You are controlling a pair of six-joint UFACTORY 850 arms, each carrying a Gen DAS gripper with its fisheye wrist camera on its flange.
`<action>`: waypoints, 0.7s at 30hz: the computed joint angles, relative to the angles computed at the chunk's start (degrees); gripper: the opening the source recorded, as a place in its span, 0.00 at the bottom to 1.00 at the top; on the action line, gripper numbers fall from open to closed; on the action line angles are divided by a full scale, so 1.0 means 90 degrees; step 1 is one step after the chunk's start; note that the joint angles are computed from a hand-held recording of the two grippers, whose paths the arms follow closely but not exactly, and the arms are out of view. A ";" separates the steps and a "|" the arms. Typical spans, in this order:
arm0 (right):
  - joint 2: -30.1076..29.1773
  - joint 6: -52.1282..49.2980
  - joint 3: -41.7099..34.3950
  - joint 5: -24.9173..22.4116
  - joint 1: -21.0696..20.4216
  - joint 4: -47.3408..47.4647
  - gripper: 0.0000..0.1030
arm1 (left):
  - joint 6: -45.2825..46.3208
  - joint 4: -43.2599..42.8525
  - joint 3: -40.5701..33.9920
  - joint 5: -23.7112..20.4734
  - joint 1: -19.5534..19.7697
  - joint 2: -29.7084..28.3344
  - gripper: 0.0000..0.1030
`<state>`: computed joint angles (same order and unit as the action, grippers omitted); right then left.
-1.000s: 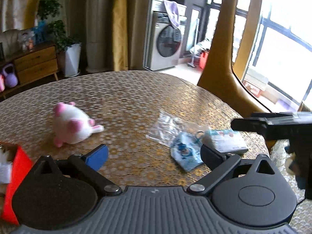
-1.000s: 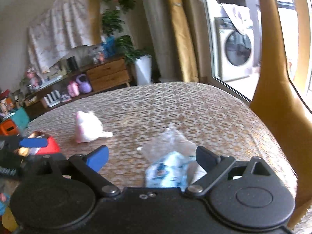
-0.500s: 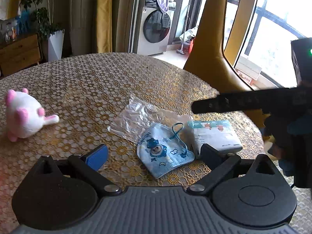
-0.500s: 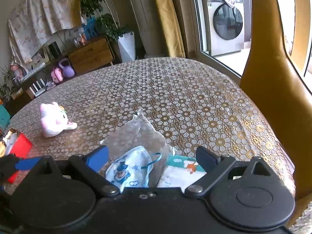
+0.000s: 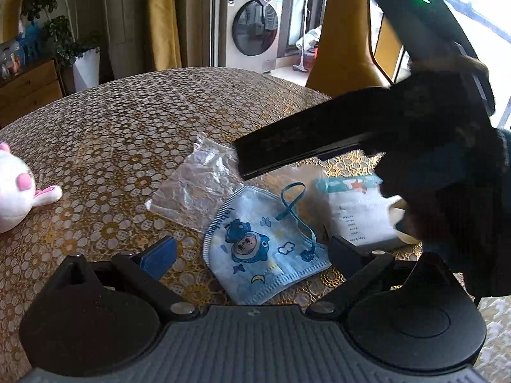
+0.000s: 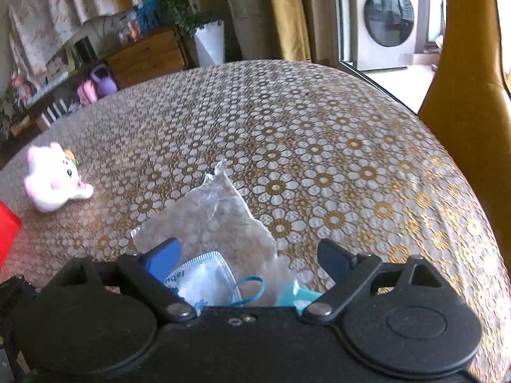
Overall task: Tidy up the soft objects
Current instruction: 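Grasp the blue printed mask with the left gripper while the right gripper grasps the clear plastic bag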
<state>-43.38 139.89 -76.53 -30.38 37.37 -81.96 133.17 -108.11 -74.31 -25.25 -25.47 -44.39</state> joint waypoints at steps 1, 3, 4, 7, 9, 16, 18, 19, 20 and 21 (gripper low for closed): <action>-0.0074 -0.0171 -0.0086 0.0026 -0.0017 0.0072 0.88 | 0.0039 -0.0027 -0.0013 0.0017 -0.0021 -0.0025 0.98; -0.0176 -0.0433 -0.0211 0.0100 -0.0055 0.0164 0.86 | -0.0086 0.0079 -0.0077 0.0041 -0.0052 -0.0092 0.98; -0.0233 -0.0630 -0.0287 0.0131 -0.0067 0.0251 0.85 | -0.0182 0.0140 -0.0117 0.0058 -0.0059 -0.0127 0.98; -0.0411 -0.1694 -0.0565 0.0091 -0.0088 0.0837 0.77 | -0.0731 0.0645 -0.0274 0.0087 -0.0064 -0.0241 0.98; -0.0465 -0.2104 -0.0629 0.0316 -0.0140 0.0992 0.77 | -0.0859 0.0795 -0.0315 0.0104 -0.0073 -0.0274 0.98; -0.0596 -0.2831 -0.0810 0.0192 -0.0095 0.1228 0.74 | -0.0995 0.0991 -0.0405 0.0246 -0.0120 -0.0367 0.83; -0.0614 -0.2892 -0.0831 0.0170 -0.0081 0.1222 0.73 | -0.0673 0.0751 -0.0347 0.0301 -0.0140 -0.0344 0.80; -0.0612 -0.2858 -0.0822 0.0169 -0.0079 0.1188 0.73 | -0.0514 0.0601 -0.0309 0.0319 -0.0145 -0.0327 0.76; -0.0608 -0.2854 -0.0816 0.0161 -0.0077 0.1173 0.73 | -0.0295 0.0391 -0.0275 0.0391 -0.0163 -0.0301 0.71; -0.0604 -0.2824 -0.0809 0.0165 -0.0074 0.1131 0.71 | -0.0204 0.0319 -0.0262 0.0406 -0.0166 -0.0294 0.68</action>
<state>-48.82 114.47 -83.80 -28.90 36.70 -71.79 131.34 -105.25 -76.67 -21.60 -26.96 -47.04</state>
